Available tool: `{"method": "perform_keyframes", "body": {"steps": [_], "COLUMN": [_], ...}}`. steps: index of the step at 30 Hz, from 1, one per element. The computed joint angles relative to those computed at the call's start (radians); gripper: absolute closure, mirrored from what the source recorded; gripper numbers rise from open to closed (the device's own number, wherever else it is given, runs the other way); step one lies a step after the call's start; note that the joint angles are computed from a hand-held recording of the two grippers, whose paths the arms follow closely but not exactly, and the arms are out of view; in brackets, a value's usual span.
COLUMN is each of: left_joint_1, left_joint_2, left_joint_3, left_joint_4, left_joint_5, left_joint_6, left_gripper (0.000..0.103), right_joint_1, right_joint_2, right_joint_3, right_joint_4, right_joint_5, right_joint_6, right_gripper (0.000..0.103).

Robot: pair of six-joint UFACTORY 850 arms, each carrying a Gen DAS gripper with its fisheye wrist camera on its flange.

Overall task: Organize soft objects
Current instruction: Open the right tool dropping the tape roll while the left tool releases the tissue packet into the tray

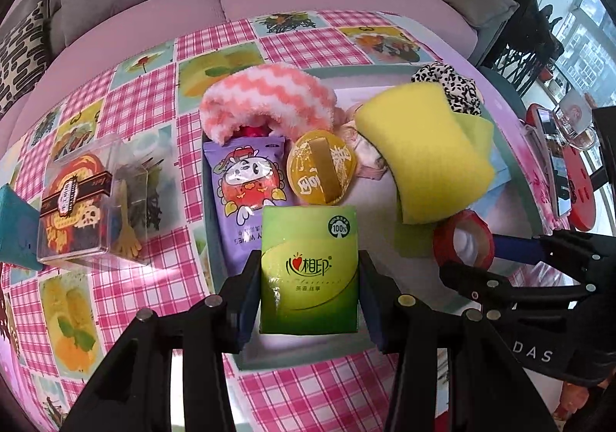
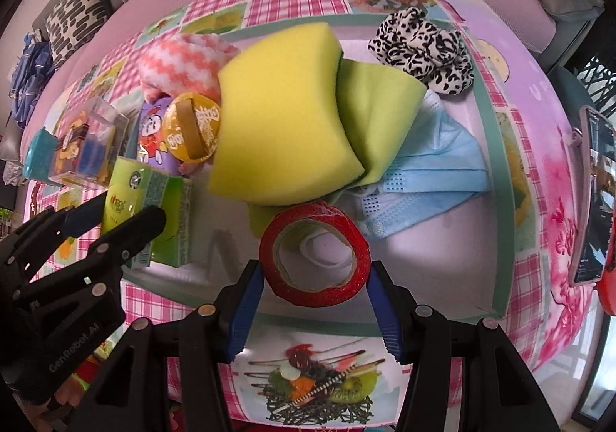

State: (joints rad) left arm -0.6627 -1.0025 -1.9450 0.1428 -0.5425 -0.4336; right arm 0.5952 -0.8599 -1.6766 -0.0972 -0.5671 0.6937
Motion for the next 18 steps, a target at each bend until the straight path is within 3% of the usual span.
{"method": "perform_keyframes", "body": {"steps": [10,15,18], "left_joint_1": [0.014,0.019,0.022], "left_joint_2": [-0.017,-0.006,0.002], "left_joint_3": [-0.025,-0.012,-0.001], "left_joint_4": [-0.074,-0.093,-0.103], "left_joint_5": [-0.009,-0.011,-0.013], "left_joint_6": [0.045,0.039,0.035], "left_gripper": [0.055,0.042,0.042], "right_joint_1": [-0.008,-0.001,0.002], "right_joint_2": [-0.039,-0.069,-0.078], "right_joint_3": [-0.039,-0.083,-0.099], "right_joint_4": [0.018,0.012,0.018], "right_joint_5": [-0.019,-0.046,-0.057], "right_joint_6": [-0.035,-0.035,-0.035], "right_gripper": [0.044,0.044,0.042]}}
